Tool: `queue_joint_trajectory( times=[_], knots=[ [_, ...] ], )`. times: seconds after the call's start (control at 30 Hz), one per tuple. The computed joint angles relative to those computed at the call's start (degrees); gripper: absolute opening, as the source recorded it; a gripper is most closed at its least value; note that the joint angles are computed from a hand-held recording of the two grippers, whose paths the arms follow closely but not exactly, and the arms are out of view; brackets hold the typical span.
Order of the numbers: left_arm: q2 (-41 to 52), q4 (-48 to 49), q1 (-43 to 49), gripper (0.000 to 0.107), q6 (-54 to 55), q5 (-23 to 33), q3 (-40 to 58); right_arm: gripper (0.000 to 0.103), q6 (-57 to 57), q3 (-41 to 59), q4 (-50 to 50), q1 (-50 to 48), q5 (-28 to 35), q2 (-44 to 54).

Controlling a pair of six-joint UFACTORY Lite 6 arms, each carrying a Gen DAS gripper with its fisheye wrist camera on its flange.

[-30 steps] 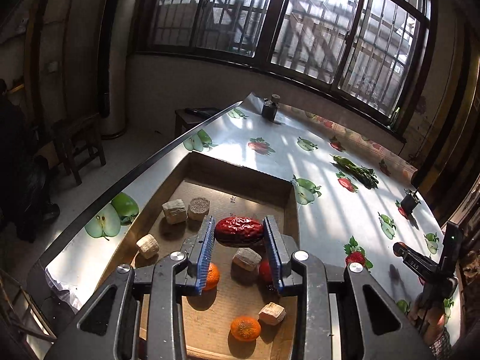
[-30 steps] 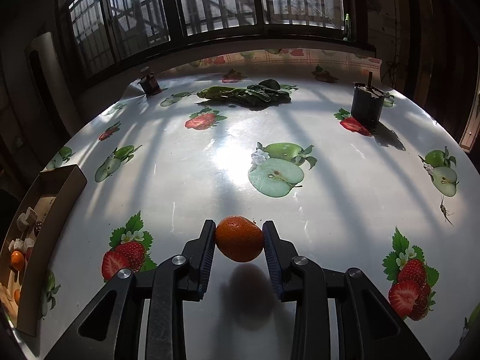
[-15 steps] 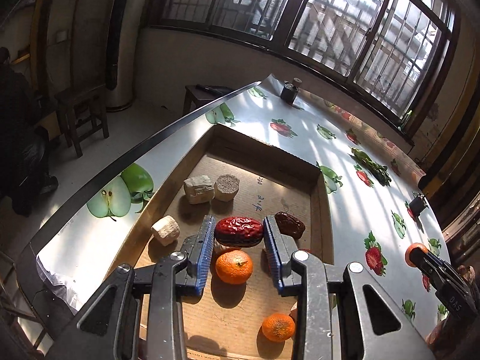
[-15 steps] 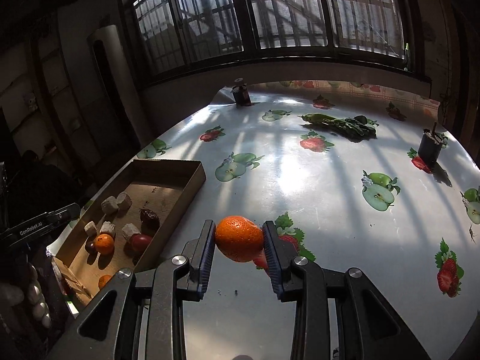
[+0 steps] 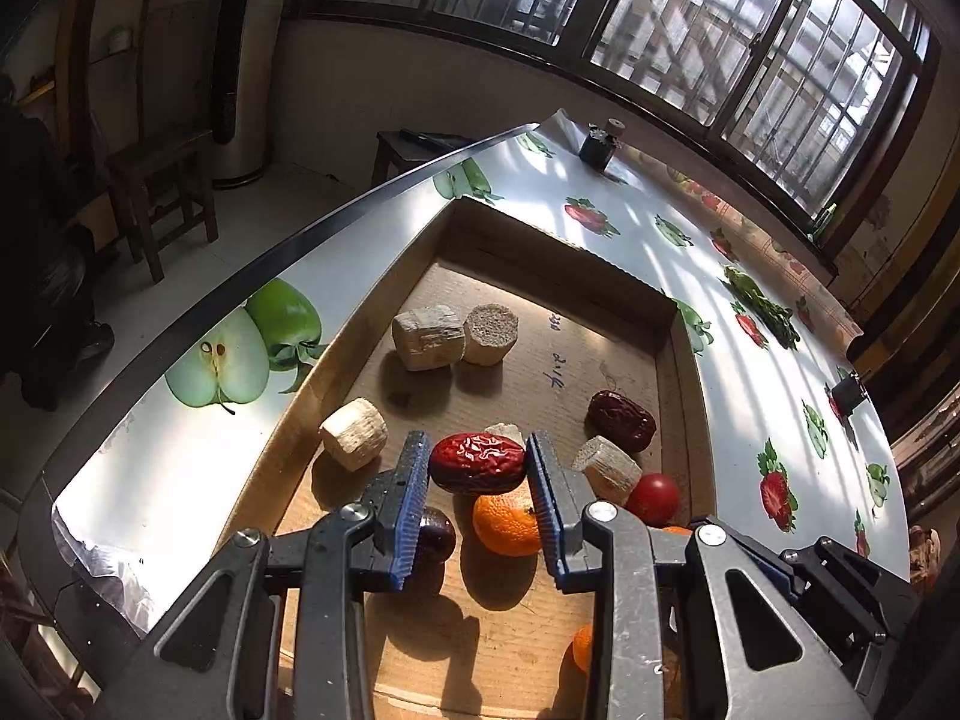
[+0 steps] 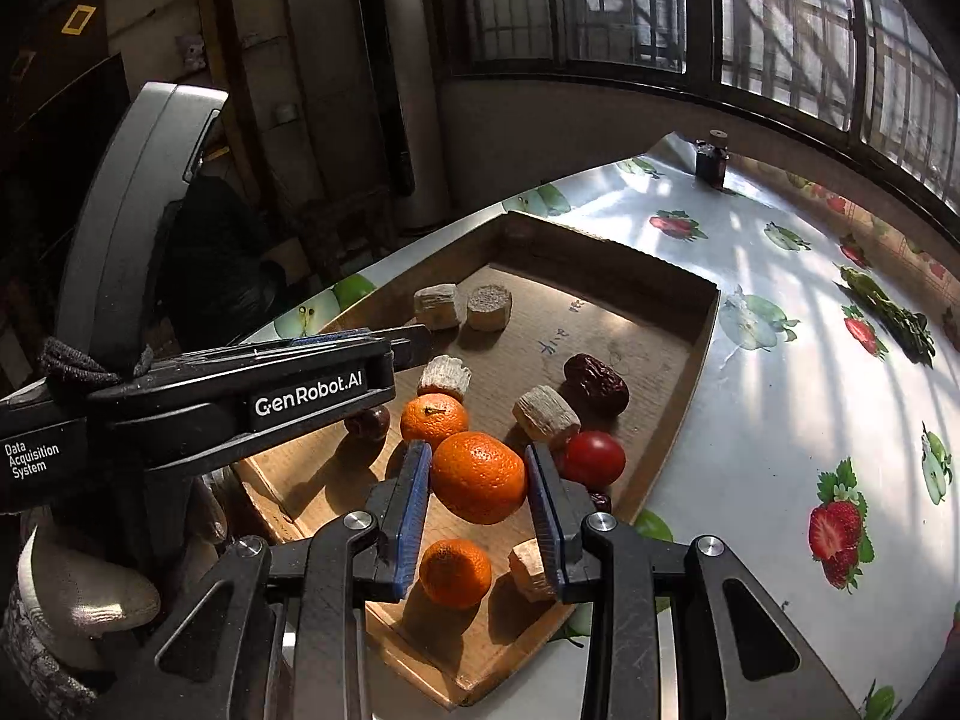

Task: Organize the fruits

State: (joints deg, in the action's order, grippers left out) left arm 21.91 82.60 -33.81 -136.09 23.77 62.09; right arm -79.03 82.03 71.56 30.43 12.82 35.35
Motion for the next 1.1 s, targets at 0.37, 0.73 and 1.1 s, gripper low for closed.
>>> queue_joint_trajectory(
  times=[0.37, 0.73, 1.1],
  knots=[
    [-4.26, 2.86, -1.57, 0.032, -4.23, 0.82, -7.33, 0.035, 13.07, 4.18, -12.13, 0.24, -2.14, 4.65],
    [-7.54, -3.59, -5.95, 0.06, 0.11, 9.46, -7.23, 0.065, -10.93, -3.76, 15.84, -2.39, -2.0, -2.72],
    [1.54, -13.58, -23.39, 0.098, 10.11, 47.92, 13.81, 0.072, -33.35, -21.05, 45.46, -12.52, 3.28, -17.39]
  ],
)
